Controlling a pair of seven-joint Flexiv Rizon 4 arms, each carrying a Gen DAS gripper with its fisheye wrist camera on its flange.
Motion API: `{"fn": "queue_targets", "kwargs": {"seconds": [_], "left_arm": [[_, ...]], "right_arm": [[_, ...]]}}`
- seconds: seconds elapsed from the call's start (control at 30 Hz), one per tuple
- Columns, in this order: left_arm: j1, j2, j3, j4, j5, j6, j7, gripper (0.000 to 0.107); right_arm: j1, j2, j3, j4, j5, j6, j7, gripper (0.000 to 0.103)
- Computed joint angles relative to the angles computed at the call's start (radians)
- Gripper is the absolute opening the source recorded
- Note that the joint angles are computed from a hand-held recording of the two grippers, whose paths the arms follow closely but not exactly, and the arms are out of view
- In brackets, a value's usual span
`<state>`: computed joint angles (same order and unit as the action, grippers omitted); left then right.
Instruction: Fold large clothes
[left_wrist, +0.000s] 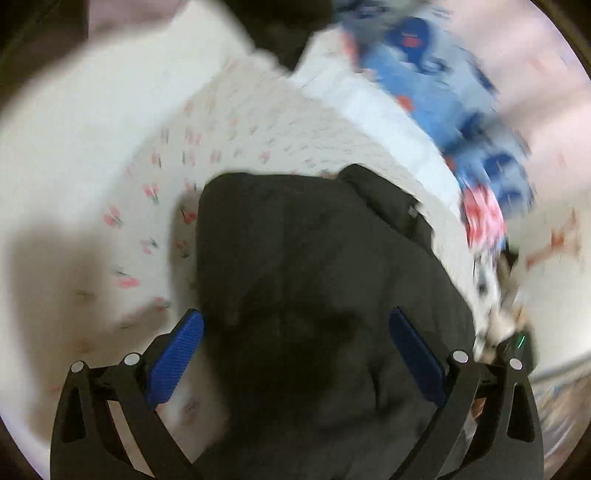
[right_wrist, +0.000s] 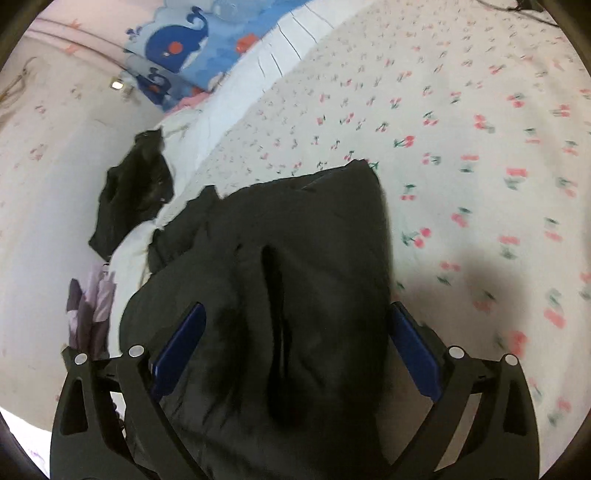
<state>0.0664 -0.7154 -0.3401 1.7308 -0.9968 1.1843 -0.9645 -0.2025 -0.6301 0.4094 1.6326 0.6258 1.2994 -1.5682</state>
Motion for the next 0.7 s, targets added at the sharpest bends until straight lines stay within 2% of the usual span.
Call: {"fn": "queue_targets", "kwargs": {"seconds": [0.03, 0.07, 0.1, 0.13, 0.17, 0.2, 0.23, 0.27, 0.3, 0.33, 0.37, 0.4, 0.43, 0.47, 0.5, 0.53, 0.57, 0.6, 0.67, 0.7], "left_arm": [[-0.021, -0.044, 0.042, -0.062, 0.062, -0.087, -0.099, 0.096], [-0.026, -0.077, 0.054, -0.105, 0.111, -0.135, -0.162, 0.094], [-0.043, -0.082, 0.068, -0.114, 0.128, -0.125, -0.165, 0.078], [-0.049, -0.075, 0.067, -0.111, 0.141, -0.104, -0.149, 0.051], [-0.084, -0.049, 0.089, -0.097, 0.095, -0.065, -0.071, 0.044], [-0.109, -0.013, 0.087, -0.062, -0.016, -0.004, 0.051, 0.033], [-0.137, 0.024, 0.083, -0.037, -0.174, 0.034, 0.214, 0.029], [-0.142, 0.068, 0.048, -0.011, -0.318, 0.083, 0.376, 0.028], [-0.163, 0.089, 0.045, -0.01, -0.404, 0.121, 0.474, 0.028], [-0.195, 0.1, 0.074, -0.015, -0.425, 0.134, 0.507, 0.028], [-0.235, 0.096, 0.136, -0.031, -0.381, 0.112, 0.474, 0.028], [-0.287, 0.077, 0.218, -0.051, -0.272, 0.079, 0.384, 0.03], [-0.329, 0.037, 0.299, -0.082, -0.109, 0.031, 0.257, 0.036], [-0.367, -0.017, 0.381, -0.131, 0.054, -0.029, 0.137, 0.038], [-0.377, -0.061, 0.429, -0.187, 0.217, -0.091, 0.018, 0.047], [-0.378, -0.085, 0.446, -0.214, 0.336, -0.109, -0.061, 0.056], [-0.365, -0.084, 0.429, -0.209, 0.39, -0.084, -0.096, 0.056], [-0.332, -0.06, 0.381, -0.171, 0.407, -0.018, -0.119, 0.056], [-0.226, -0.009, 0.231, -0.073, 0.507, 0.201, -0.199, 0.056], [-0.181, 0.007, 0.15, -0.025, 0.484, 0.328, -0.155, 0.063]], "right_arm": [[0.0, -0.022, 0.008, -0.028, -0.003, -0.017, -0.008, 0.088], [-0.004, -0.028, 0.023, -0.04, -0.004, -0.02, -0.031, 0.066], [0.016, -0.015, 0.012, -0.031, -0.022, -0.002, -0.045, 0.043], [0.039, 0.002, 0.003, -0.017, -0.032, 0.032, -0.056, 0.033], [0.057, 0.009, -0.001, -0.018, -0.049, 0.06, -0.057, 0.023], [0.05, 0.036, 0.024, 0.004, -0.042, 0.123, -0.098, 0.02], [0.028, 0.057, 0.059, 0.017, -0.028, 0.167, -0.131, 0.019], [0.017, 0.075, 0.075, 0.015, 0.01, 0.194, -0.175, 0.019], [0.03, 0.097, 0.061, 0.021, 0.048, 0.222, -0.209, 0.019], [0.066, 0.112, 0.014, 0.011, 0.1, 0.214, -0.245, 0.019], [0.102, 0.119, -0.036, 0.02, 0.087, 0.212, -0.218, 0.019], [0.165, 0.121, -0.114, 0.044, 0.015, 0.218, -0.126, 0.02], [0.217, 0.104, -0.195, 0.074, -0.117, 0.187, 0.019, 0.022], [0.255, 0.085, -0.26, 0.07, -0.183, 0.091, 0.122, 0.03], [0.27, 0.068, -0.292, 0.047, -0.185, 0.012, 0.161, 0.034], [0.27, 0.06, -0.3, 0.045, -0.121, -0.003, 0.16, 0.038], [0.298, 0.074, -0.326, 0.075, -0.1, 0.048, 0.179, 0.042], [0.354, 0.097, -0.378, 0.137, -0.145, 0.134, 0.243, 0.044], [0.494, 0.136, -0.527, 0.286, -0.368, 0.341, 0.433, 0.046], [0.54, 0.145, -0.573, 0.321, -0.448, 0.413, 0.486, 0.051]]}}
